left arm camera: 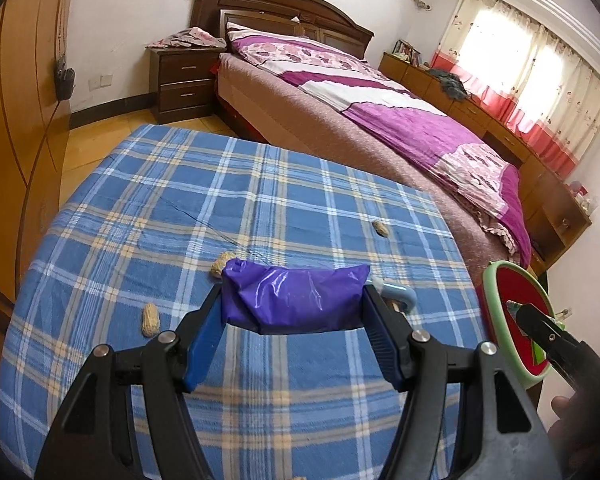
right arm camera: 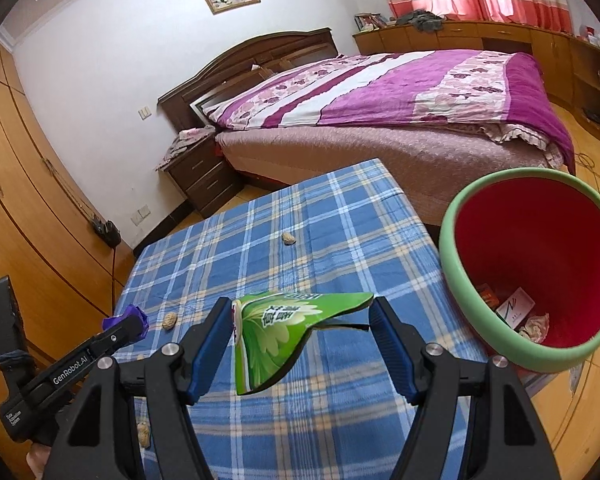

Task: Collect trash
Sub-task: 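Carry the purple bag in the left tool while the right tool carries the wrapper over the bucket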

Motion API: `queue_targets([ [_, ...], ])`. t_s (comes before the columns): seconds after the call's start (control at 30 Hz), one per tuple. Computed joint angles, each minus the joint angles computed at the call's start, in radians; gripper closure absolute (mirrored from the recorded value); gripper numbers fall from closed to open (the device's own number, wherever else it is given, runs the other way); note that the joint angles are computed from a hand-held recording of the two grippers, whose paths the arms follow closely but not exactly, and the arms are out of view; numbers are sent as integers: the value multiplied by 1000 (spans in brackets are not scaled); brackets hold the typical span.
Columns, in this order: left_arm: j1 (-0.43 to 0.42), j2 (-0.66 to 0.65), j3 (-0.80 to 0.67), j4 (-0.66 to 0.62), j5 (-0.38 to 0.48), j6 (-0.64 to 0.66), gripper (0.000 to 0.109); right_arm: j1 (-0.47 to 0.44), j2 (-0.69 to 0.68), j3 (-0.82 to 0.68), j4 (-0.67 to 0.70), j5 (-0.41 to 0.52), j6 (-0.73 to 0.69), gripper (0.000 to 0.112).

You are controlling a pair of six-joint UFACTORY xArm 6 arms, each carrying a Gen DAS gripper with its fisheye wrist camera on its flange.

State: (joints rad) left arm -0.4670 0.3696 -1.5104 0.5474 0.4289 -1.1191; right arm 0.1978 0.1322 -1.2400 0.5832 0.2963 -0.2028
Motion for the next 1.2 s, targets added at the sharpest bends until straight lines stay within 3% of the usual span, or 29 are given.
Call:
queue_targets([
  [0.7,-57,-39,17,-24,-8,37,42,-44,-181,180,84,-57,-44,40],
  [1.2,-113,66,-123,-118,18,164,42,-130,-201,216,172,-68,-100,40],
])
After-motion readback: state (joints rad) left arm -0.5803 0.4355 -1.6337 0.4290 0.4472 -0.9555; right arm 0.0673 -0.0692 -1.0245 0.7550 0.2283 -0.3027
